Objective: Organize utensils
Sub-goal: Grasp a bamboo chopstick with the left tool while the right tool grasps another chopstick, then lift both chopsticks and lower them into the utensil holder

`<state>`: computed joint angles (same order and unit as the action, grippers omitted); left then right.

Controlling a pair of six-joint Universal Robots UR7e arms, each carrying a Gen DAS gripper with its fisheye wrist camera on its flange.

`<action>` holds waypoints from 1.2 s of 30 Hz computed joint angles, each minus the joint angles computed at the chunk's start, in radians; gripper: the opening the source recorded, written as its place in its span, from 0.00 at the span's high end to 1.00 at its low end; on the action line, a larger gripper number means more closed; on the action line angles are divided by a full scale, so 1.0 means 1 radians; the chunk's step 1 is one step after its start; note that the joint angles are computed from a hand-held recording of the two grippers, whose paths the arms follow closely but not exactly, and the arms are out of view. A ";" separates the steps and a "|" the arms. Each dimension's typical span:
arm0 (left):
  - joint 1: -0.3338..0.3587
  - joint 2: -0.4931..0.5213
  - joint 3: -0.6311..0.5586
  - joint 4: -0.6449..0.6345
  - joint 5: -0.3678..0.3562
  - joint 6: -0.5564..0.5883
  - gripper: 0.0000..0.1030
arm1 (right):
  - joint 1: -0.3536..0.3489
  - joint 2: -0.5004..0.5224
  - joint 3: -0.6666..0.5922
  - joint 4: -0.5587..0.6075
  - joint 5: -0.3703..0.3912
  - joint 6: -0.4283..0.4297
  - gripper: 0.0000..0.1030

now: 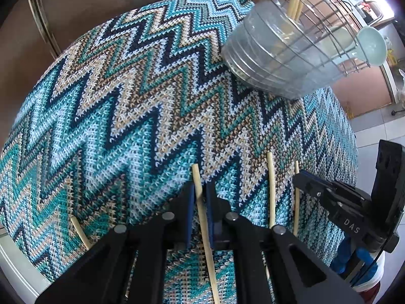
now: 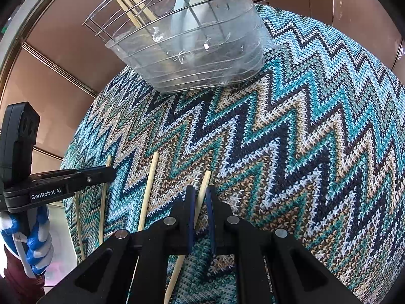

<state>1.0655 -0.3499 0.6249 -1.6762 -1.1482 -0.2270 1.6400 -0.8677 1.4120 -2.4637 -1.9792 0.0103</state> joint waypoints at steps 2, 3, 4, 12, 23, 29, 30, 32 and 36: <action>0.007 -0.001 -0.009 0.006 -0.011 -0.013 0.94 | 0.001 0.008 -0.007 0.002 -0.002 0.004 0.91; 0.009 -0.004 -0.008 0.005 -0.014 -0.018 0.95 | 0.002 0.011 -0.009 0.002 -0.004 0.007 0.91; 0.010 -0.008 -0.003 0.001 -0.014 -0.023 0.95 | 0.002 0.012 -0.010 0.002 -0.004 0.012 0.92; 0.003 -0.049 0.064 -0.055 -0.002 -0.044 0.96 | 0.018 -0.008 0.019 -0.033 0.010 0.002 0.94; -0.053 -0.255 0.375 -0.392 0.013 0.083 0.96 | 0.082 -0.103 0.150 -0.220 0.022 -0.100 0.94; -0.081 -0.344 0.494 -0.550 -0.005 0.134 0.96 | 0.131 -0.147 0.225 -0.361 0.019 -0.163 0.94; -0.086 -0.355 0.508 -0.572 -0.012 0.138 0.96 | 0.140 -0.154 0.236 -0.383 0.019 -0.174 0.94; -0.097 -0.372 0.530 -0.609 -0.008 0.147 0.96 | 0.155 -0.164 0.247 -0.411 0.015 -0.191 0.94; -0.112 -0.399 0.560 -0.670 -0.016 0.168 0.96 | 0.186 -0.172 0.253 -0.468 0.002 -0.228 0.94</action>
